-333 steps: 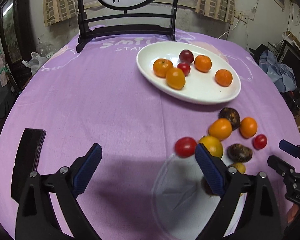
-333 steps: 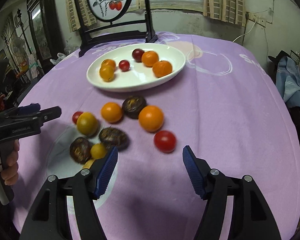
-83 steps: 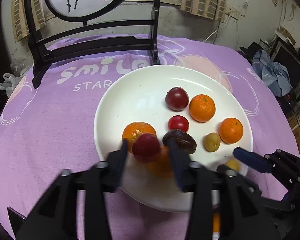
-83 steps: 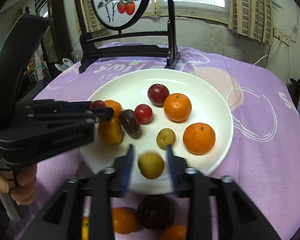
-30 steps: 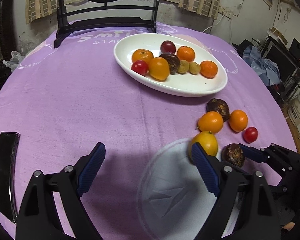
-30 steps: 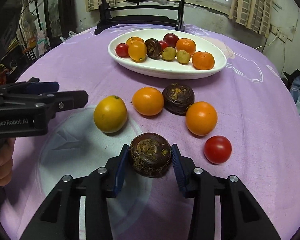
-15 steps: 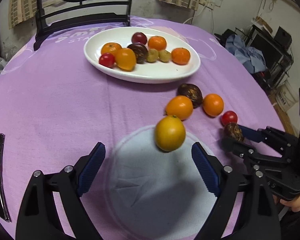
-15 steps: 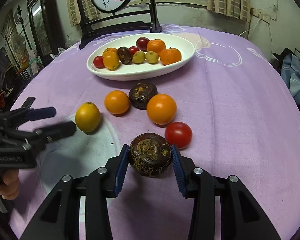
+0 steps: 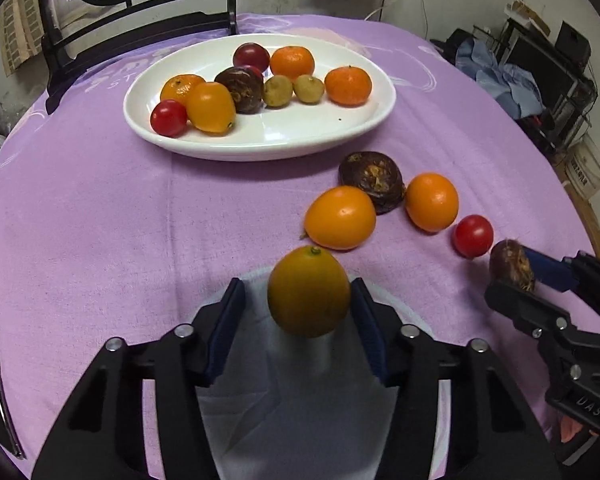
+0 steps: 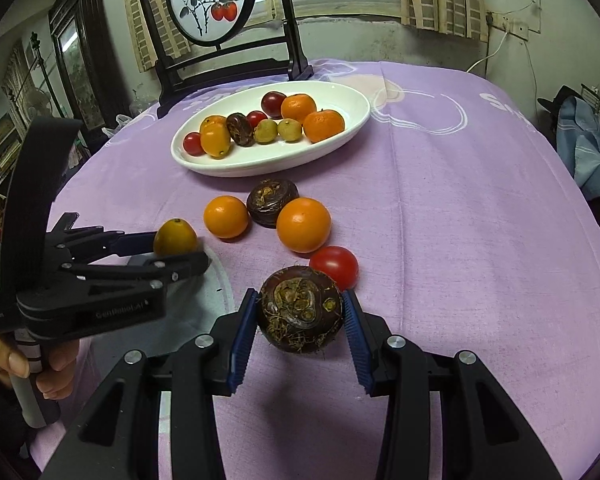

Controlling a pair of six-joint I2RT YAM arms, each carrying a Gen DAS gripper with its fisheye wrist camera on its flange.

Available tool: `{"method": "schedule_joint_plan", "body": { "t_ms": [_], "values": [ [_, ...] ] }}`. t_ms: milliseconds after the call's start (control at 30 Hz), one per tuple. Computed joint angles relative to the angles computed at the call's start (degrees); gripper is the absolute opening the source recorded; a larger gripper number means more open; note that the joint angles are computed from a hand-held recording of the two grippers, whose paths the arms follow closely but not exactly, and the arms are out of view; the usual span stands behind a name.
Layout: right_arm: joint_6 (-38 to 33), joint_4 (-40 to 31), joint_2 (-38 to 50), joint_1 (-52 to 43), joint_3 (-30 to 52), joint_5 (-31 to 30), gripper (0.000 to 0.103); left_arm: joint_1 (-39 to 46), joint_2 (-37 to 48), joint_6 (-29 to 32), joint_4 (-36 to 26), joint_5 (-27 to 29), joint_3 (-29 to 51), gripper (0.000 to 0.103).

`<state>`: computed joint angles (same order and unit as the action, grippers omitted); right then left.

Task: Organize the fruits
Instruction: 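Carry both fruits over the plate and open both tools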

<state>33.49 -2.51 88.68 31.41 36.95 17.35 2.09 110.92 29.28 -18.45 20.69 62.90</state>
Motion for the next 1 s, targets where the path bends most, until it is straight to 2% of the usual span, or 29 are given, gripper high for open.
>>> {"method": "schedule_joint_plan", "body": {
  "t_ms": [67,100,233,433,667,800,1000],
  "values": [
    [0.09,-0.05,0.51,-0.07,0.17,0.01,0.043,0.83,0.08,0.67,-1.24,1.72,0.41,0.037],
    [0.14,0.08,0.73,-0.08,0.20,0.01,0.043,1.30,-0.09,1.34,-2.58,2.30,0.80,0.037],
    [-0.04,0.74,0.73,0.16,-0.04,0.14,0.043,2.39,-2.33,1.56,-0.60,1.09,-1.09,0.037],
    [-0.68,2.93,0.37,0.93,-0.36,-0.52,0.043,5.76,-5.33,3.82,-2.00,3.25,-0.65,0.037],
    [-1.47,4.93,-4.87,0.60,0.78,-1.62,0.043,7.05,-5.52,5.32,-6.83,7.07,5.88,0.037],
    [-6.88,0.53,-3.01,-2.34,9.32,-1.65,0.043,5.56,-1.84,1.58,-9.62,9.18,14.03,0.037],
    [-10.89,-0.75,7.11,-7.00,20.79,-5.43,0.043,1.66,5.87,-3.82,-10.07,5.60,23.67,0.037]
  ]
}}
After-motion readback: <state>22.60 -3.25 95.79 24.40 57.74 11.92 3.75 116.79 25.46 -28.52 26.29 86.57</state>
